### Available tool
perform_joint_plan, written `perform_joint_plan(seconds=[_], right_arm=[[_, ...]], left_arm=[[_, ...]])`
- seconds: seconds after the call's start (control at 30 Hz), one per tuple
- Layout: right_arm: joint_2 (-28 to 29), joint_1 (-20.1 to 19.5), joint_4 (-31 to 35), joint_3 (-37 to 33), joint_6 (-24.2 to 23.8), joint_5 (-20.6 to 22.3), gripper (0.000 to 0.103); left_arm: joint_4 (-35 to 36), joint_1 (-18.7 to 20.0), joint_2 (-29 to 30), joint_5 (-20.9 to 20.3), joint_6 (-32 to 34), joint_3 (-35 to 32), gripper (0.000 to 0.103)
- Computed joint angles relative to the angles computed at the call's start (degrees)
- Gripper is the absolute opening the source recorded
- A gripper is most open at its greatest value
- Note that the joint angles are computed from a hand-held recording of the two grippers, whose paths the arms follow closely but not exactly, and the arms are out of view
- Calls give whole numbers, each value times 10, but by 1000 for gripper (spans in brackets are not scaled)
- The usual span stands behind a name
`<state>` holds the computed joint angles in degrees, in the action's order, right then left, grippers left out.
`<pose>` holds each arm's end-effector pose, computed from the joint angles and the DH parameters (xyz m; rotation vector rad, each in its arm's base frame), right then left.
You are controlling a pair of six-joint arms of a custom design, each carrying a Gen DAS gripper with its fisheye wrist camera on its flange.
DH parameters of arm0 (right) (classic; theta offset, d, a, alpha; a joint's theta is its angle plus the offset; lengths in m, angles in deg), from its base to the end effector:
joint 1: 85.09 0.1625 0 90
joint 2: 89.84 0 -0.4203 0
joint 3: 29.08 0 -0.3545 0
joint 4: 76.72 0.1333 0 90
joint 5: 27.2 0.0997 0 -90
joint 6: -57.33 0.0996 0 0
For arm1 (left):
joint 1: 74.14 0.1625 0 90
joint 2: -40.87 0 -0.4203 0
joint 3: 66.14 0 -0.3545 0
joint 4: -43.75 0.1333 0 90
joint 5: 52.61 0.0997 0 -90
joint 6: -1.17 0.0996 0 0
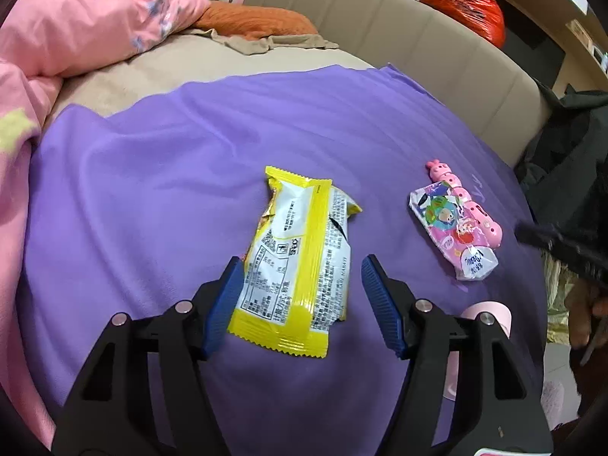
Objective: Collect trash
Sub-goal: 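Move both tools back over the bed toward the remaining wrappers, then grasp the yellow wafer packet with the left tool while the right tool grasps the pink candy packet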
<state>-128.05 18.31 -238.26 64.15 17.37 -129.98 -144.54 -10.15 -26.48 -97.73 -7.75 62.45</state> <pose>0.2604 -0.6130 0.0672 1.2345 -2.5596 0.3284 -0.0164 -0.4978 0.2434 0.0279 2.3999 -1.0546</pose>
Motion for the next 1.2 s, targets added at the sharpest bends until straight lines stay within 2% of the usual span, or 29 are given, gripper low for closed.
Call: perform_joint_plan(seconds=[0.1, 0.13, 0.17, 0.2, 0.23, 0.27, 0.3, 0.43, 0.6, 0.67, 0.7, 0.73, 0.77, 0.8, 0.93, 1.03, 1.13, 1.2], right_arm=[[-2, -1, -62, 31, -41, -19, 7], [0, 0, -77, 36, -51, -23, 8], [3, 2, -82, 39, -58, -25, 10], [8, 4, -76, 36, -61, -24, 20], [10, 4, -67, 32, -63, -17, 43], [14, 4, -60, 29, -64, -10, 53], [19, 4, -58, 23, -61, -6, 55], [49, 9, -59, -4, -44, -22, 55], [97, 17, -38, -51, -46, -56, 54], [103, 16, -37, -56, -49, -60, 42], [101, 15, -46, -51, -48, -55, 29], [97, 14, -50, -47, -47, -53, 22], [92, 12, -56, -40, -47, -49, 21], [82, 9, -68, -27, -51, -41, 16], [36, -1, -88, 20, -60, -13, 15], [7, -8, -90, 47, -60, -1, 14], [-28, -18, -92, 77, -58, 12, 14], [-50, -25, -94, 96, -62, 16, 14]], left_arm=[[0, 5, -3, -25, -1, -1, 61], [5, 9, -7, -49, -3, -2, 61], [11, 17, -11, -92, -6, -3, 61], [17, 21, -13, -112, -5, -6, 61], [22, 20, -12, -128, -2, -7, 61], [24, 14, -9, -124, 4, -6, 61], [24, 7, -6, -112, 9, -5, 61], [-4, -18, 8, -55, 27, 5, 61], [-17, -13, 8, -49, 17, 5, 64], [-4, -8, 3, -58, 5, 2, 65], [5, -7, 2, -57, -3, 1, 66], [13, -6, 1, -58, -10, 0, 66], [18, -5, 2, -58, -12, -2, 66], [24, -5, 4, -57, -13, -6, 66], [48, -13, 16, -36, -15, -19, 66], [86, -24, 34, 3, -38, -37, 65], [126, -29, 43, 34, -72, -46, 56], [142, -35, 40, 50, -94, -44, 45]])
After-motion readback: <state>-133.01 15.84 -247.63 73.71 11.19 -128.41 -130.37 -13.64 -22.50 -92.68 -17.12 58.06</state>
